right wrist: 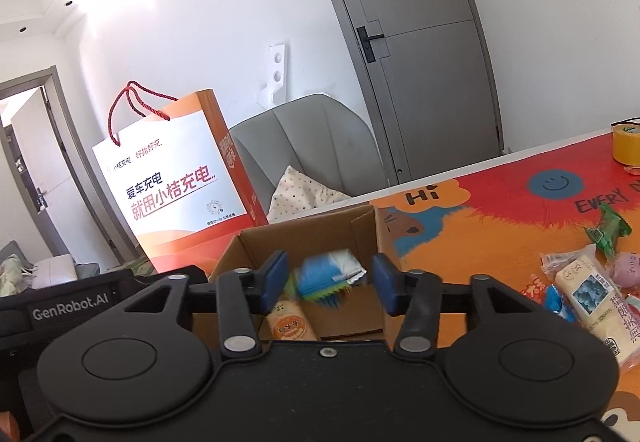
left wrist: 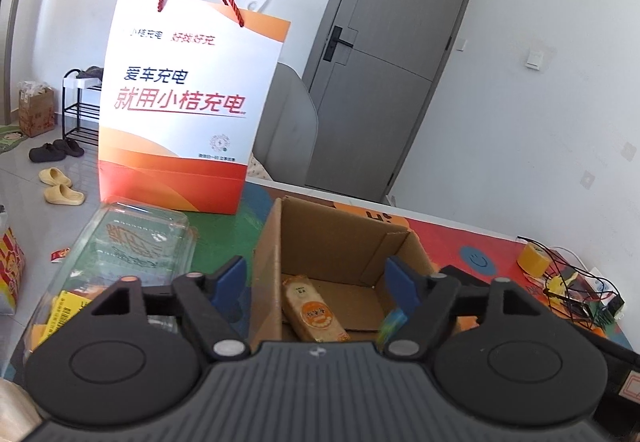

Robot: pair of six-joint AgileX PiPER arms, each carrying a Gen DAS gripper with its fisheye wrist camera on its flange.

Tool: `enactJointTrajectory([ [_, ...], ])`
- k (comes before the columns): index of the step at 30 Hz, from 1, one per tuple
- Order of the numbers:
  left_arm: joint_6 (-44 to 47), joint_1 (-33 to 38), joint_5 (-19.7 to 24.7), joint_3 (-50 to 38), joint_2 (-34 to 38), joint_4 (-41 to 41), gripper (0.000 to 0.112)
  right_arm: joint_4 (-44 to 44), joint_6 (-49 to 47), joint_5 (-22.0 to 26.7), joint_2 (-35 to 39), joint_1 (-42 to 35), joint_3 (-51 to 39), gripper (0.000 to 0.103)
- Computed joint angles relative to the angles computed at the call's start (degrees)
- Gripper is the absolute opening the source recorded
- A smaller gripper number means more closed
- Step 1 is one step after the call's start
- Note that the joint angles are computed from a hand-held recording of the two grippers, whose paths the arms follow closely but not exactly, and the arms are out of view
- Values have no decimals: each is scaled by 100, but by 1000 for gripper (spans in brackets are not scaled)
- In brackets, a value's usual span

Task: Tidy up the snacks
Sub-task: 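Move both grippers back from the box to the snack pile, then grasp the blue barcode wrapper with the left gripper while the right gripper grasps the green-label mooncake pack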

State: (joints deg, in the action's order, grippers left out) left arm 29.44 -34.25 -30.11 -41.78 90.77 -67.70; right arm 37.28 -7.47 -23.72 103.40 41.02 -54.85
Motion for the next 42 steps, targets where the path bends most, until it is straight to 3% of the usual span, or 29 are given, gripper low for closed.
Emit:
enactJointTrajectory([
  [3, 284, -66, -47, -49, -3, -318, 87, 280, -215, -29, -93, 24, 99, 62],
  [6, 488, -161, -100, -109, 47, -586, 90, 574, -378, -131, -239, 48, 287, 77],
  [12, 594, -333, -88, -178, 108, -753, 92, 1074, -686, -244, -538, 40, 702, 85],
  [22, 883, -687, 5, -465, 381, -1052, 93, 1519, -790, -340, -988, -74, 1383, 90],
  [31, 1160, -1116, -73, -836, 673, -1449, 93, 1404, -599, -353, -1537, -355, 2079, 92],
  [42, 1700, -1554, -54, -1527, 1118, -1916, 93, -49, 826, -340, -2107, -1283, 2905, 92],
])
